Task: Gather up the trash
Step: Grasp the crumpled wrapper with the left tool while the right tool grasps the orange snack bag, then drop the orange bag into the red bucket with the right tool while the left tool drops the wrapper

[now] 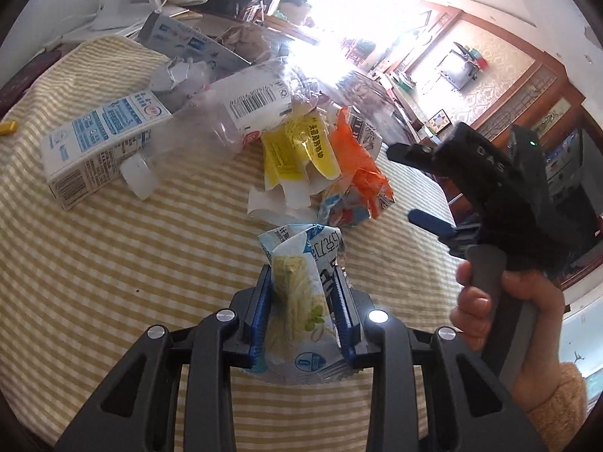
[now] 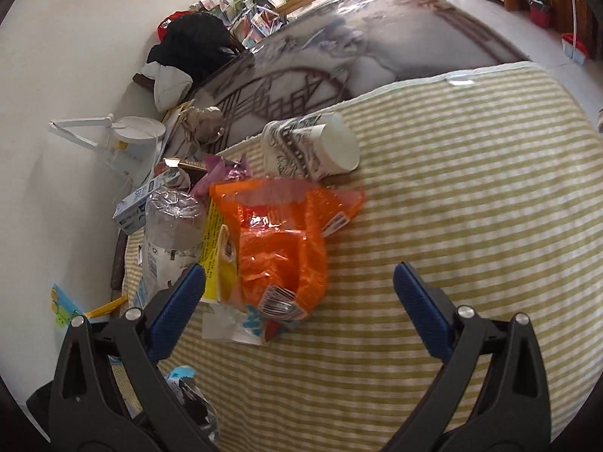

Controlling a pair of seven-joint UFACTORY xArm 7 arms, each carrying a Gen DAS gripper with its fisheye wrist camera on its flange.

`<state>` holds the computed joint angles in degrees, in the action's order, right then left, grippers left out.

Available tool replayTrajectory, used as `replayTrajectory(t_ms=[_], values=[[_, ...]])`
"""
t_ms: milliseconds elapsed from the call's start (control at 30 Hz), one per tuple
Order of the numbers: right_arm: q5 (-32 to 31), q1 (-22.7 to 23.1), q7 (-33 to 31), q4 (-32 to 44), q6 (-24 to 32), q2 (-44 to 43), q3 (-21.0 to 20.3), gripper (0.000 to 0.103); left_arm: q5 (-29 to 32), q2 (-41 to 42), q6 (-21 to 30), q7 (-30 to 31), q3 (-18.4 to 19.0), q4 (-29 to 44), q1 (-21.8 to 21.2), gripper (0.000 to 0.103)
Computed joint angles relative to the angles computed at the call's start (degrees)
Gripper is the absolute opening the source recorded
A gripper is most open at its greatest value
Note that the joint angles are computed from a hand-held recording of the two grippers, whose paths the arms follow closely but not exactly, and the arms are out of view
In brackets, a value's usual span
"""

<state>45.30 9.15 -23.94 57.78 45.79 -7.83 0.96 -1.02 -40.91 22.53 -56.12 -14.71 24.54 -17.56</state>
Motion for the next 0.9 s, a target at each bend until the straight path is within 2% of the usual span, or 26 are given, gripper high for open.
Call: replayTrajectory(t_ms=[133,367,467,533,600,633,900], values=[[1.43,0.94,-2.58,0.77,0.10,0.83,0.63,0.098,0.07,-0.85,0.25,1.31,0.58,-0.07,-0.58,0.029],[3.06,0.84,-2.75,2.16,0.76,4.25,1.52,0.096,-0.40,-0.04,-0.45,0.73,0.29,0.03,-0.40,0.030],[4.10,0.39,-3.17,3.08,2.45,5.52,1.73,0.082,-0.74,-0.67,-1.16,1.34,1.20,-1.52,-0.53,0.030],[5.65,-0.03,-3.96,3.52,4.23,6.03,1.81,0.067,-0.93,-0.31,-1.40,1.55,1.47,-1.76,-0.50,0.030],[6.05,-0.29,-4.27,3.04,3.86,5.35,2.04,0.061,-1.12,0.25,-1.92,1.82,1.66,-1.93,-0.53,0.030],[5.75,-0.24,-4.44,2.59,2.89,4.78,2.22,0.049,-1.03,0.84,-1.97,1.92,1.60,-1.50,-0.32,0.030],[6.32,0.95,-7.53,0.30,1.47,0.84,1.80,0.049,-0.41,2.41,-1.57,1.17,0.64,-0.34,0.81,0.030]])
